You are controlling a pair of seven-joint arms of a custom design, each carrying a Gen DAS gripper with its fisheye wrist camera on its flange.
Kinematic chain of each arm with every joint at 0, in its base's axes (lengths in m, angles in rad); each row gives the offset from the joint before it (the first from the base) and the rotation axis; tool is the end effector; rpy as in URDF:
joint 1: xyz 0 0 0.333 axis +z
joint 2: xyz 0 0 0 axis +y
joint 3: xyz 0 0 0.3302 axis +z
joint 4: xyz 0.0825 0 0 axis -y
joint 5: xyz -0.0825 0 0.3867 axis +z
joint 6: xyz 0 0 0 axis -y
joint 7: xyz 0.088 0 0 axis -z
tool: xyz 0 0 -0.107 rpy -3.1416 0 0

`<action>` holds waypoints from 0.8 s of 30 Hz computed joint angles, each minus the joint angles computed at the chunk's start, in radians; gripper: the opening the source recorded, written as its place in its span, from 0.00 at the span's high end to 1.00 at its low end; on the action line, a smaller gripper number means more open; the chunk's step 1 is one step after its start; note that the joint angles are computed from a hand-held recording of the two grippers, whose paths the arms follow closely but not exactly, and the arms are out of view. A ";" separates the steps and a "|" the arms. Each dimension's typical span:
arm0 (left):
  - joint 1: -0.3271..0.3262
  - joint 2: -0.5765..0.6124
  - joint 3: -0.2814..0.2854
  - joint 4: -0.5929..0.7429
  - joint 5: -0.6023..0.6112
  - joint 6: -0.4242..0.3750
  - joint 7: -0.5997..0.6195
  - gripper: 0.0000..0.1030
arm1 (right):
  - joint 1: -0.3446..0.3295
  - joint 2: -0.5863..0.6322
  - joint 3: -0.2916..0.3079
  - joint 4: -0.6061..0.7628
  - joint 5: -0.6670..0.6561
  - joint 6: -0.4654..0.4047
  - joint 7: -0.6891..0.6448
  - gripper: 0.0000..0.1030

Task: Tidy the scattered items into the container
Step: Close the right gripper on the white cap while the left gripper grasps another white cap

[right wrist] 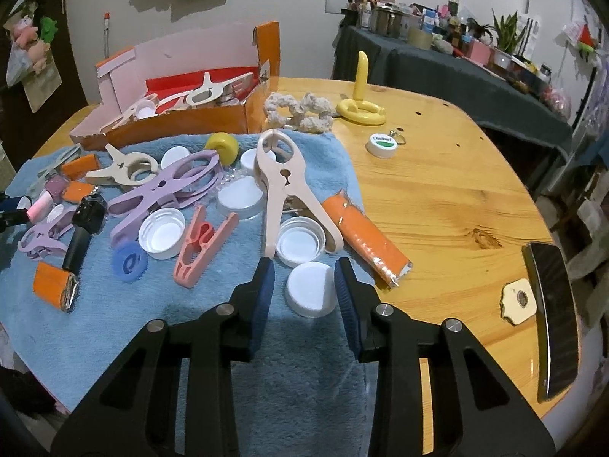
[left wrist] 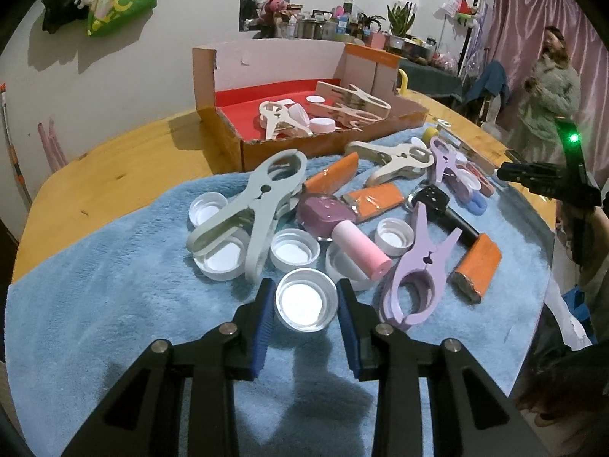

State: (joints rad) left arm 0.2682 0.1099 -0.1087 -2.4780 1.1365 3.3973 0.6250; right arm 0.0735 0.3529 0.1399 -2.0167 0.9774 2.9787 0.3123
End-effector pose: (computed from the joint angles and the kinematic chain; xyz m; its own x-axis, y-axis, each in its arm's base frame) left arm 0.4848 -0.0249 0.3238 -0.1224 -0.9892 0.0802 -0.7668 0.0430 -0.6404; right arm 0.6304 0.0720 0.3353 0.4887 -0.8718 0.0331 -0.6536 -0.3910 -0.6480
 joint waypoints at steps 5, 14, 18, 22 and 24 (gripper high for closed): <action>-0.021 -0.002 0.011 -0.009 -0.044 0.000 0.042 0.66 | 0.015 0.008 -0.022 -0.003 -0.042 0.012 0.048 0.69; 0.021 0.002 -0.030 0.011 0.025 -0.009 -0.027 0.66 | -0.008 0.022 -0.007 0.001 -0.063 0.020 0.066 0.69; 0.036 0.005 -0.044 0.019 0.051 -0.013 -0.054 0.66 | -0.011 0.028 -0.001 0.003 -0.063 0.034 0.064 0.70; 0.041 0.006 -0.049 0.025 0.075 -0.015 -0.075 0.66 | -0.027 0.027 0.027 0.000 -0.030 0.068 0.022 0.78; 0.045 0.007 -0.052 0.028 0.086 -0.015 -0.086 0.66 | -0.002 0.030 0.001 -0.001 -0.062 0.074 0.053 0.82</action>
State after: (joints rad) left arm 0.3128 0.1173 -0.1604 -2.4497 1.2228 3.3821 0.5388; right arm 0.0714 0.3824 0.1407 -2.0175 0.9153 3.0529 0.3655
